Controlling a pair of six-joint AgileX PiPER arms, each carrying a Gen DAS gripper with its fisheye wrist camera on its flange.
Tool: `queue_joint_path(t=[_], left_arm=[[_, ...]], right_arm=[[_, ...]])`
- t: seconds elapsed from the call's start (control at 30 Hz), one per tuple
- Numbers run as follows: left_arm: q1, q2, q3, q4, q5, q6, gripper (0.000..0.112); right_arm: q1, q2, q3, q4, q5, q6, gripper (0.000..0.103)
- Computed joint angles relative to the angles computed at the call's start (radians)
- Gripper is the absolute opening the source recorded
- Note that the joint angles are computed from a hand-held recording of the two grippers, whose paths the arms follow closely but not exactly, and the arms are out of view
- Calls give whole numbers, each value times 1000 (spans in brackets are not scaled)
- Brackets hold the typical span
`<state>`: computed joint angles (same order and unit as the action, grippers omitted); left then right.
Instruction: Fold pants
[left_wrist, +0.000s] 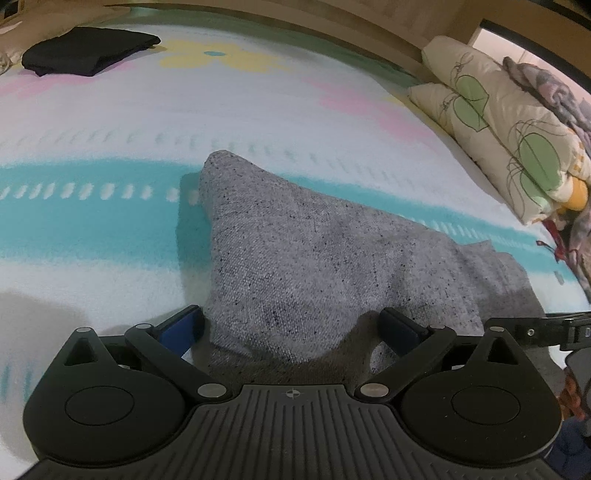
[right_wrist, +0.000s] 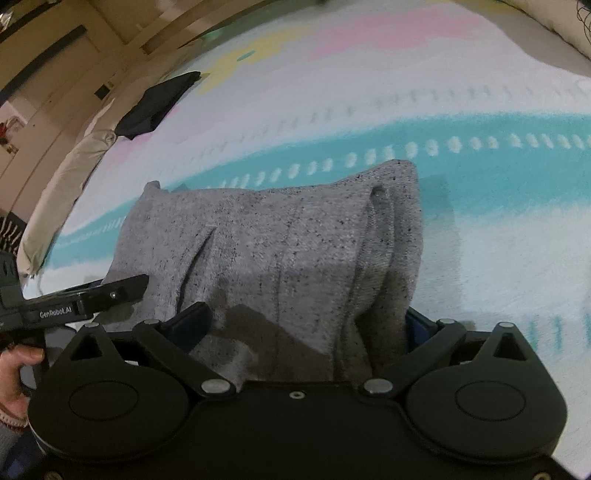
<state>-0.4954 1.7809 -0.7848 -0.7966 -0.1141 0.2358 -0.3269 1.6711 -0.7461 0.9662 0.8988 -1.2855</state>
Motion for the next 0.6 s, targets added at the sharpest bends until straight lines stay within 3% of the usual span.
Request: queue_joint_path(t=[0.07, 0.17, 0.33, 0.4, 0.47, 0.53, 0.6], left_arm=[[-2, 1, 1, -7, -3, 4, 102], [0, 2, -2, -44, 2, 42, 102], [-1, 1, -9, -180, 10, 177, 100], [-10, -10, -2, -195, -11, 180, 77], [-17, -27, 15, -178, -31, 123, 44], [-15, -49, 44, -66, -50, -28, 24], [-12, -76, 67, 27, -60, -143, 19]], right_arm=[[19, -13, 6, -7, -21, 18, 95], [35, -36, 5, -24, -43, 67, 71], [16, -25, 3, -10, -26, 96, 59], [15, -32, 10, -3, -25, 88, 54], [15, -33, 9, 1, -7, 104, 48], [23, -49, 11, -3, -9, 121, 47], [32, -72, 14, -12, -12, 135, 45]])
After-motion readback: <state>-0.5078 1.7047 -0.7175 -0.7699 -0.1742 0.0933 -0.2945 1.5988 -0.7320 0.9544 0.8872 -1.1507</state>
